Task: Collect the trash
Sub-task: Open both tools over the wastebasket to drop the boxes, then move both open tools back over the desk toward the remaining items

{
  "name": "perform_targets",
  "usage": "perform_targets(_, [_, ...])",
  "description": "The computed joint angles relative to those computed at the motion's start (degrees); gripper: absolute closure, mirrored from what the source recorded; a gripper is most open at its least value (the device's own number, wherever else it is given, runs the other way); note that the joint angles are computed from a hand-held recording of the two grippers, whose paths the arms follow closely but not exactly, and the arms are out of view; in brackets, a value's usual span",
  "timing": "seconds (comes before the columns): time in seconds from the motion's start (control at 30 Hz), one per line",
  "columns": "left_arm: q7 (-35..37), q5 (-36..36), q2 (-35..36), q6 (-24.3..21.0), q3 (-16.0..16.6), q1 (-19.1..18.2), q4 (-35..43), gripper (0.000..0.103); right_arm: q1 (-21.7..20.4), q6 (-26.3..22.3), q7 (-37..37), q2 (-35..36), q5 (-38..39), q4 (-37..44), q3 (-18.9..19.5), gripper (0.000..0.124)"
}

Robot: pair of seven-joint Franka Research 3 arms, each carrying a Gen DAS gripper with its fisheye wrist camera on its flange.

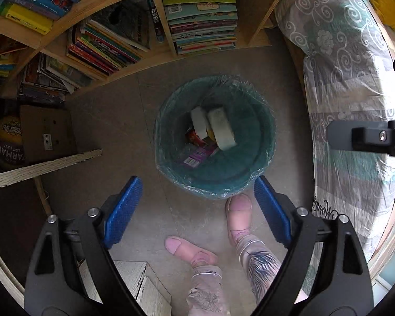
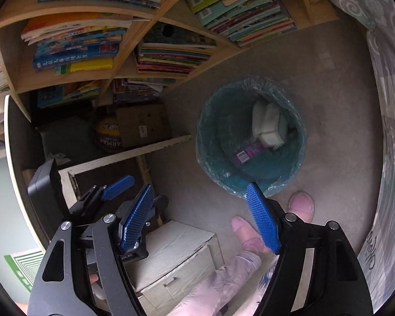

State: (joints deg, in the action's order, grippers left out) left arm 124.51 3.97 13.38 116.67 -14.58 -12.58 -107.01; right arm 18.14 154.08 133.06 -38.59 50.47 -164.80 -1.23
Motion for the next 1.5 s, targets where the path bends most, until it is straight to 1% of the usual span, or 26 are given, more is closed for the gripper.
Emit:
perform_targets(0.13, [0.48,-0.44,-0.58,0.07,0.11,0.35,-0.17,0.019,-1.25,-0.24,3.36,-2.52,-1.75,-1.15,1.58,0.051])
perform_targets(0.23, [1.0,-0.85,-1.0,-0.09,0.32,0.74,0.03,0.019,-1.32,-0.27,4.99,-4.34,-2.77,-1.79,1.88,0.051])
perform_targets(0.37, [1.53,-1.0,-1.59,-0.6,0.6,1.2,0.86,0.019,-1.81,-1.47,7.04,-6.65,-5.18,-1.68,2.37,0.05])
perform_targets(0.57, [3.51,-2.63,-4.35,-1.69,0.92,1.95,1.51,0.019,-2.73,-2.91,11.67,-10.05,-9.05,-0.12,4.46,0.05])
perform_targets(0.77, [5.92,-5.35,-7.96,-6.1,1.86,2.88,3.85,0.019,-3.96,-7.23,16.97,-13.01,-13.77,3.99,6.29,0.05])
perform_targets(0.83, [6.86,-6.17,-9.36,-7.79,2.33,3.22,5.11,0.019,-4.44,-9.27,17.98,-13.52,-16.06,6.49,6.94,0.049])
perform_targets(0.9, [7.64,-7.04,-10.12,-10.24,2.85,3.59,7.06,0.019,-5.44,-13.18,18.49,-13.5,-19.37,10.13,7.32,0.049])
perform_targets(1.1, [10.66,-9.76,-12.43,-16.62,4.57,5.23,13.91,0.018,-7.3,-20.59,19.28,-12.33,-24.98,20.74,8.24,0.049])
perform_targets(1.17, [11.28,-11.25,-12.66,-18.63,5.16,5.93,16.86,0.015,-7.96,-22.95,19.15,-11.14,-26.94,24.74,8.75,0.049])
perform_targets(1.33, [11.45,-13.79,-11.27,-24.86,6.29,7.94,25.39,0.014,-8.45,-25.08,18.66,-7.7,-29.31,32.28,9.8,0.049])
perform_targets(1.43, [10.79,-14.72,-10.87,-26.24,6.81,9.22,28.91,0.014,-7.8,-25.1,17.47,-4.99,-29.73,36.22,9.8,0.048])
perform_targets(1.5, [10.16,-15.31,-10.06,-27.25,7.21,10.23,31.67,0.012,-7.45,-25.71,16.16,-2.59,-30.57,39.46,9.82,0.043])
